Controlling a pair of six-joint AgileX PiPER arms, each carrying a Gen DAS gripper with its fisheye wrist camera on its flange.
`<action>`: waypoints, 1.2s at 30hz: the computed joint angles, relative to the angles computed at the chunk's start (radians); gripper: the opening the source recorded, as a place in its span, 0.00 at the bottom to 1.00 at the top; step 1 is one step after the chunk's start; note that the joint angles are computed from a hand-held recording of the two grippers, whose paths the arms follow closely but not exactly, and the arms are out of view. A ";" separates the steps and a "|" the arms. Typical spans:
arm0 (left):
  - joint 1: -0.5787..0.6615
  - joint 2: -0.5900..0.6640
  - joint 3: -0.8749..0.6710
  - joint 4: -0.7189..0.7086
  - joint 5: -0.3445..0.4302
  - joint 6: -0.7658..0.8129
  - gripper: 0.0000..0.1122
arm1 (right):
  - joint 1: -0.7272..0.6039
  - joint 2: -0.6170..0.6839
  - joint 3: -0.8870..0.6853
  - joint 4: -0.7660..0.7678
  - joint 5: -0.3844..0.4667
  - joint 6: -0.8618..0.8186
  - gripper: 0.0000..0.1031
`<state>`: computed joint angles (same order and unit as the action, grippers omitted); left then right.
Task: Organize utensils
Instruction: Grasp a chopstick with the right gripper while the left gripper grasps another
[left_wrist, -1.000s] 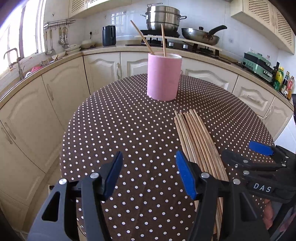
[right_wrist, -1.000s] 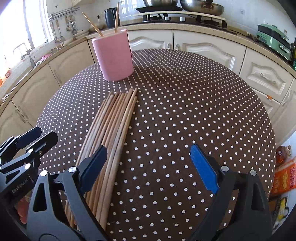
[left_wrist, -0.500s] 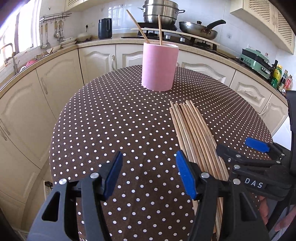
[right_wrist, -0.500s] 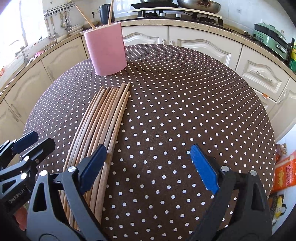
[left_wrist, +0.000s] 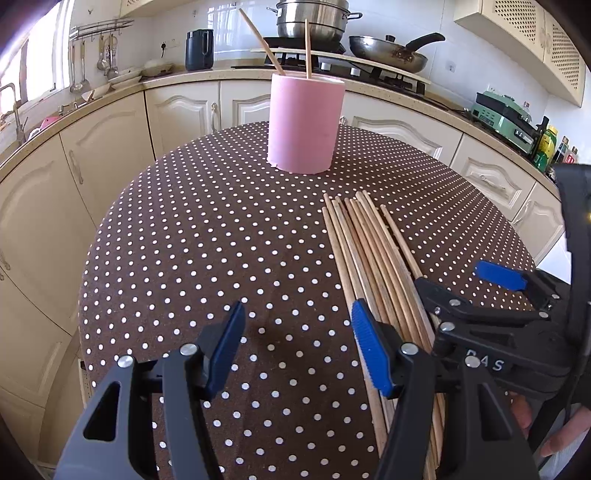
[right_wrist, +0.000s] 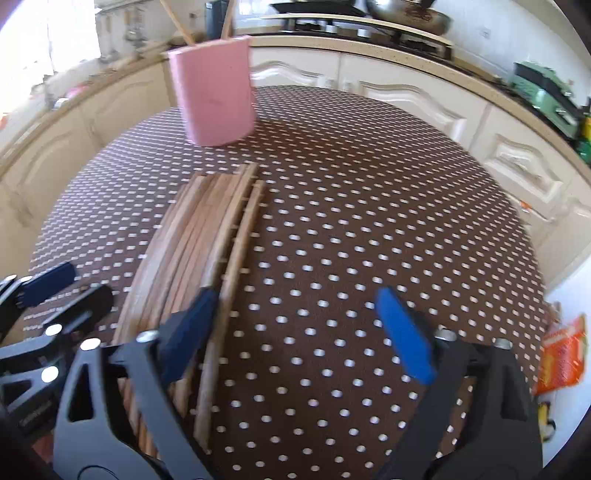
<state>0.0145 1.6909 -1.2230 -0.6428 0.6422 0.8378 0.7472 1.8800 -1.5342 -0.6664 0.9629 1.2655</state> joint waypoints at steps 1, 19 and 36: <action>0.000 0.004 -0.003 0.000 0.004 -0.002 0.53 | 0.003 -0.009 0.014 -0.011 -0.026 -0.007 0.61; -0.091 0.057 -0.081 0.195 -0.022 -0.221 0.53 | -0.106 -0.188 0.316 0.066 -0.474 0.052 0.08; -0.175 0.129 -0.218 0.472 0.042 -0.495 0.59 | -0.132 -0.221 0.358 0.107 -0.530 0.036 0.08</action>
